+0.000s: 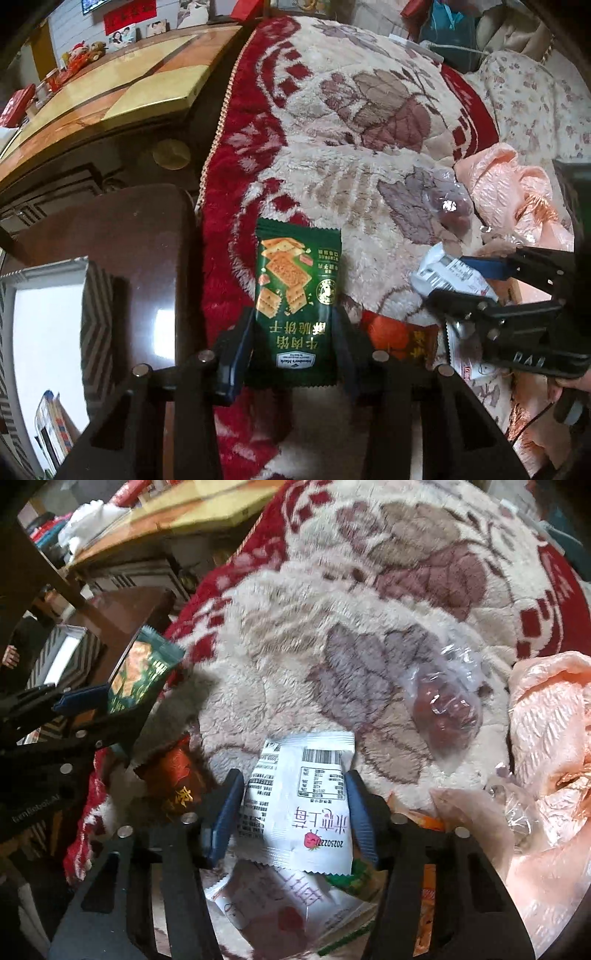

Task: Organize snacks
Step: 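Grasp the green cracker packet with left tool while right tool grasps white sachet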

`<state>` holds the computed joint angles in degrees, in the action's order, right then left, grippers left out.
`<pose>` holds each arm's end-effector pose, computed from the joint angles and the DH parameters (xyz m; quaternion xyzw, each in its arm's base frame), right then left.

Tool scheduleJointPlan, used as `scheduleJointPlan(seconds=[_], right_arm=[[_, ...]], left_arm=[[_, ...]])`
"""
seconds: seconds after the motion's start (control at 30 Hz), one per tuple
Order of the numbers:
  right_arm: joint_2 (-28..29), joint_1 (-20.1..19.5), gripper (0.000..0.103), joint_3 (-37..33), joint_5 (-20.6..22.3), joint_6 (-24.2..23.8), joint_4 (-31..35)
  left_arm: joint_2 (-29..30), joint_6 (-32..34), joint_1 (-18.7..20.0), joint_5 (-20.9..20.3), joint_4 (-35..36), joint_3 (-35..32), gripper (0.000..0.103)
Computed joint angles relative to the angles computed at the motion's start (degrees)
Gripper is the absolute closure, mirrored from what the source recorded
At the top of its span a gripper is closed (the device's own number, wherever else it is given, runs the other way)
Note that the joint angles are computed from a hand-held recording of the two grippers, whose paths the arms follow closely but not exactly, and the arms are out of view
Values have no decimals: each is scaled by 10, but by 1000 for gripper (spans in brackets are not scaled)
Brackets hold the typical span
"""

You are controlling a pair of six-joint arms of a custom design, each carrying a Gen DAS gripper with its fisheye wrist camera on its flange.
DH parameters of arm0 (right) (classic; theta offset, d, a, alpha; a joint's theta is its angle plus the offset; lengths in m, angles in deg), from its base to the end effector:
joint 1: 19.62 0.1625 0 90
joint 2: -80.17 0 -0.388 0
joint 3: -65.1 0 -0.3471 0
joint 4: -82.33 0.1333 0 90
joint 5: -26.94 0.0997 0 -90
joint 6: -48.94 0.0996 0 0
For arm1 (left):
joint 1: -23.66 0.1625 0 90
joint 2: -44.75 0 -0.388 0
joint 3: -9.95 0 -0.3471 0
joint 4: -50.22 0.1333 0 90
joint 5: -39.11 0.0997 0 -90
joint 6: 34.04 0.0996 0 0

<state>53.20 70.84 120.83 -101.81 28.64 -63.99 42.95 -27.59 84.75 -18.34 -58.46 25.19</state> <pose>0.0772 -0.7738 0.1487 0.0874 -0.9155 0.1658 0.3561 -0.2388 -0.8190 0.0195 0.2790 0.9175 -0.0976 0.2660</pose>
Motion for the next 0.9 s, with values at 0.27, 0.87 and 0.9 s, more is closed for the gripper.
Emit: scheduleJointPlan(seconds=[0.27,0.87,0.9], right_arm=[[-81,8,51,148,56,-21,-128],[-143,36,51,376,144,13,-314],[-144,37,51,381,145,15,-316]], left_arm=[[-117,-35,-10,-30,-117,215,59],[-310,-81,-42,-4,-318,582,59],[-317,-83,-44,-3,-327,595,59]])
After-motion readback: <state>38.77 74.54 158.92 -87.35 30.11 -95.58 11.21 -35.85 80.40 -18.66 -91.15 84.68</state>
